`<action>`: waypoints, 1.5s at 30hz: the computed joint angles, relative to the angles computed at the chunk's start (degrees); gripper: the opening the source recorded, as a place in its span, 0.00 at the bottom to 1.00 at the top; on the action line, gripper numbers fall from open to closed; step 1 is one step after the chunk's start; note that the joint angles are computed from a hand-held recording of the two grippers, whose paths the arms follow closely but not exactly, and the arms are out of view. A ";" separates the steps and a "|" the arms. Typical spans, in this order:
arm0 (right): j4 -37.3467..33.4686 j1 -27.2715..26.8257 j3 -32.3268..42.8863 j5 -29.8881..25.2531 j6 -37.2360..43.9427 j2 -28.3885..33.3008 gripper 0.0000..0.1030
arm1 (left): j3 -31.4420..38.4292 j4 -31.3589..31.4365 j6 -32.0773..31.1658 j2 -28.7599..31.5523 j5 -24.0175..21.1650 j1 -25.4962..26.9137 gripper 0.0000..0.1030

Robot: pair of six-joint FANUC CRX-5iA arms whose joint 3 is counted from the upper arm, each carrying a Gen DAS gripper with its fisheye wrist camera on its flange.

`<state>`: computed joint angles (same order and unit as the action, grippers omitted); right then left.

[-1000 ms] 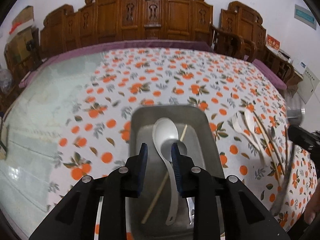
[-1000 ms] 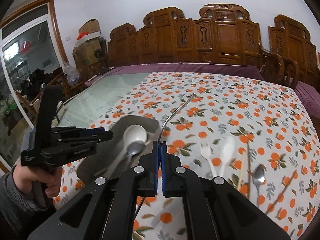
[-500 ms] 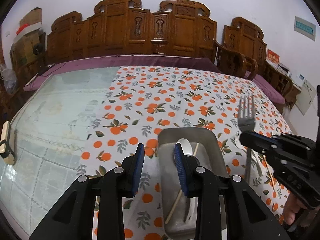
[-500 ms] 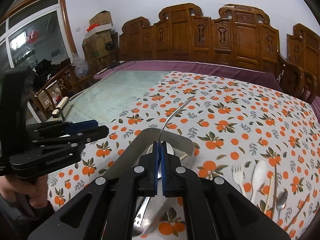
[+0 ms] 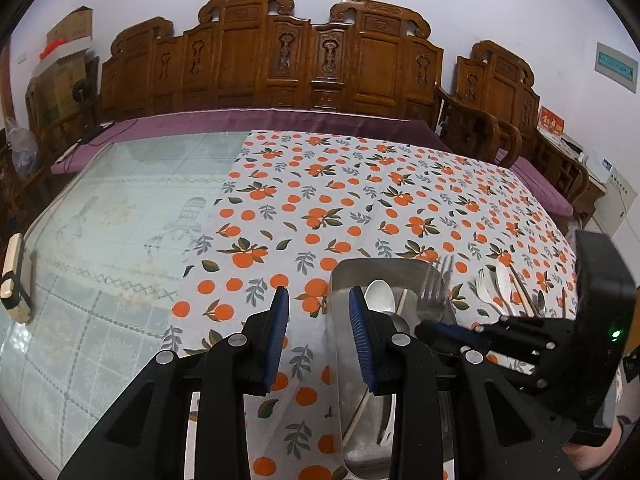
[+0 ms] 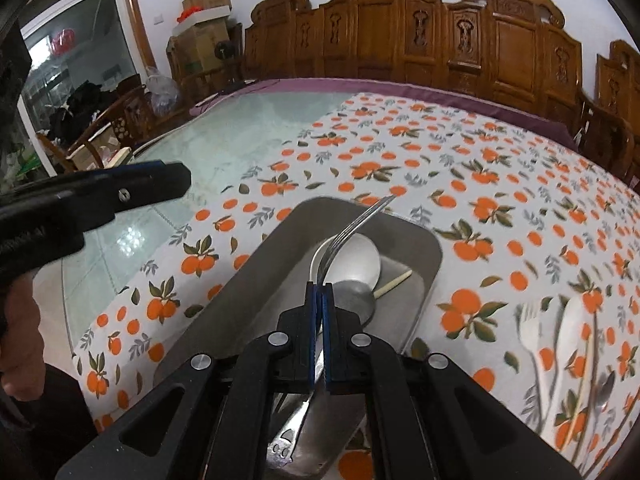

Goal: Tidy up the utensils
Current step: 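Lower the metal fork into the tray and open the right tool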

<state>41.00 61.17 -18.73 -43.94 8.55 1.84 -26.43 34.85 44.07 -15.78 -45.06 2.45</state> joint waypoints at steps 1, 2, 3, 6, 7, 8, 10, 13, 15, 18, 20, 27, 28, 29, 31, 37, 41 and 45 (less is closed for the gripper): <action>-0.27 -0.09 0.06 0.19 0.07 0.17 0.03 | 0.04 -0.13 0.11 0.03 0.00 -0.07 0.28; -0.62 -0.25 0.12 0.45 0.17 0.37 0.03 | 0.11 -0.23 0.16 0.07 0.00 -0.13 0.28; -1.08 -0.47 0.13 0.86 0.27 0.49 0.03 | 0.16 -0.33 0.20 0.10 0.01 -0.21 0.28; -2.46 -1.11 0.02 1.98 0.37 0.66 0.03 | 0.19 -0.65 0.35 0.11 0.00 -0.40 0.28; -2.85 -1.26 0.01 2.25 0.47 0.73 0.03 | 0.24 -0.83 0.46 0.15 -0.01 -0.46 0.28; -3.04 -1.35 -0.03 2.46 0.51 0.77 0.03 | 0.26 -0.98 0.53 0.18 0.02 -0.50 0.28; -3.71 -1.51 0.04 2.80 0.80 0.95 0.03 | 0.27 -1.14 0.64 0.27 0.08 -0.55 0.29; -5.00 -1.70 0.54 3.11 1.87 1.39 0.04 | 0.41 -1.25 0.71 0.41 0.06 -0.60 0.29; -5.25 -1.78 0.57 3.26 2.02 1.48 0.04 | 0.40 -1.38 0.70 0.45 0.14 -0.68 0.29; -5.66 -1.84 0.64 3.32 2.27 1.56 0.04 | 0.37 -1.58 0.88 0.43 0.19 -0.71 0.29; -5.38 -1.70 0.62 2.79 2.01 1.55 0.07 | 0.40 -1.74 1.05 0.49 0.23 -0.79 0.29; 2.00 -0.63 -5.01 3.09 -4.03 -3.99 0.07 | -0.13 -1.58 0.75 0.35 0.81 -1.36 0.29; 2.93 -0.32 -5.67 2.45 -4.62 -4.91 0.07 | -0.07 -1.87 1.19 0.35 0.86 -1.75 0.29; 4.58 0.43 -7.04 0.87 -5.60 -6.81 0.07 | -0.20 -1.88 1.21 0.31 0.92 -2.16 0.29; 6.13 1.51 -8.60 -1.80 -6.34 -9.22 0.07 | -0.22 -2.59 1.97 0.15 1.16 -3.41 0.29; 8.68 6.98 -15.09 -15.94 -9.59 -19.07 0.21 | -0.87 -3.90 2.64 -0.38 1.41 -7.45 0.29; 7.87 9.89 -18.41 -24.06 -10.81 -23.58 0.21 | -1.64 -3.92 2.78 -0.75 1.55 -9.87 0.29; 7.01 11.92 -21.44 -30.51 -13.28 -27.00 0.21 | -2.30 -4.06 3.10 -1.06 1.84 -12.20 0.30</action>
